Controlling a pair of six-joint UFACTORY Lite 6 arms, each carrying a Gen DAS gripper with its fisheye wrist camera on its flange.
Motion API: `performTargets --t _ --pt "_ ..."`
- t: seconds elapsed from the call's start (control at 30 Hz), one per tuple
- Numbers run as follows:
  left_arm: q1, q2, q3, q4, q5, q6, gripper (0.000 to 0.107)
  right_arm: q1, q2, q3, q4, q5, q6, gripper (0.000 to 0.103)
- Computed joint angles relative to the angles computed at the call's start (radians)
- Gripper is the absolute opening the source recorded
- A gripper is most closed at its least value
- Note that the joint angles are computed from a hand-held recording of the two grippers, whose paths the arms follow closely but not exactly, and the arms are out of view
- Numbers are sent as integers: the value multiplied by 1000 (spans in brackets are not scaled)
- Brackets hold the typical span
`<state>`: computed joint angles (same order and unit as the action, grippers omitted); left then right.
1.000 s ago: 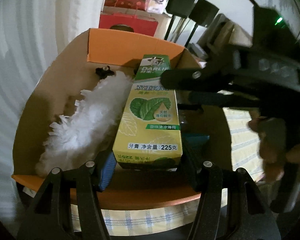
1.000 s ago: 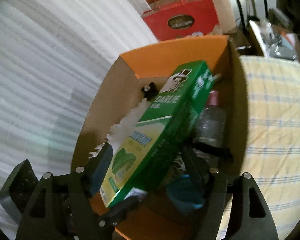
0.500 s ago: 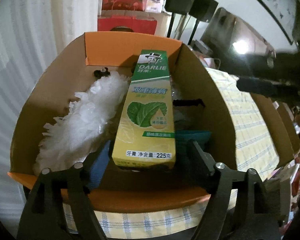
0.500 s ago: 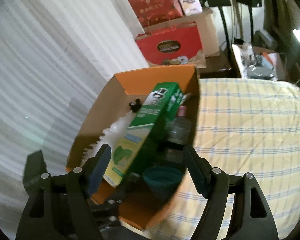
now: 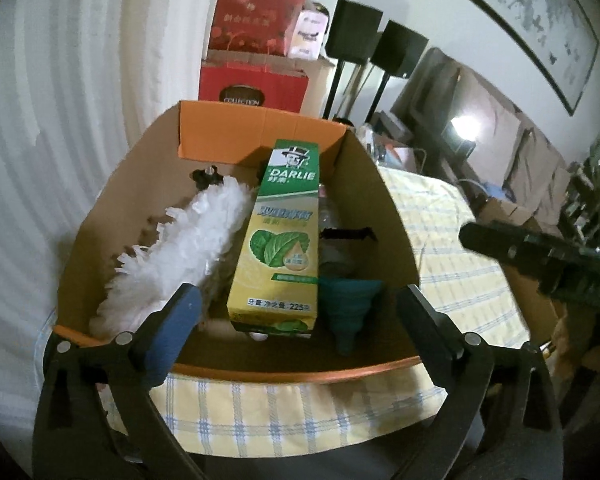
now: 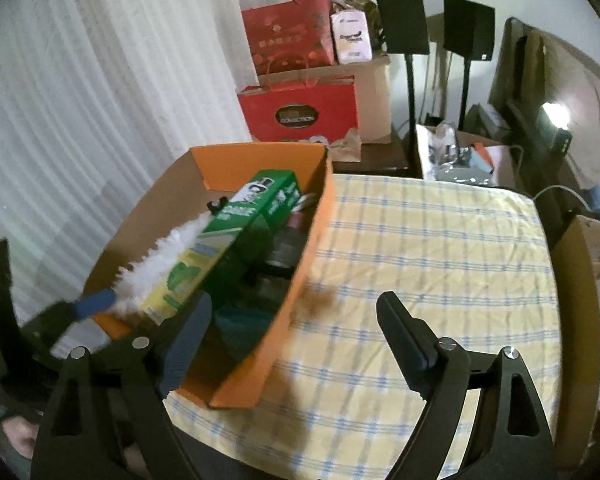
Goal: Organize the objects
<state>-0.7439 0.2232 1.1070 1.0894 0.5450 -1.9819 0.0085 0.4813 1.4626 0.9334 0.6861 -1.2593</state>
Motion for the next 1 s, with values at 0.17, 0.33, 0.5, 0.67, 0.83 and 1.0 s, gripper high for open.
performTargets --t 0.17,0.33,0.5,0.67,0.83,1.0 --pt "-53 -27 0 -5 53 -21 98 -39 -106 -157 77 -77 -152 89" --pt "-109 -31 1 -5 97 -52 98 -86 -198 -288 167 -129 -297 91" --pt "-167 -17 20 -12 137 -73 98 -149 -272 -383 222 -120 -390 91" --pt "-240 18 77 -26 194 -65 98 -219 -330 -452 244 -83 -434 93" --pt "-299 63 144 -52 257 -56 98 -305 -384 -512 268 -25 -480 101" --pt "-349 115 212 -90 360 -48 98 -376 -448 -569 283 3 -521 101"
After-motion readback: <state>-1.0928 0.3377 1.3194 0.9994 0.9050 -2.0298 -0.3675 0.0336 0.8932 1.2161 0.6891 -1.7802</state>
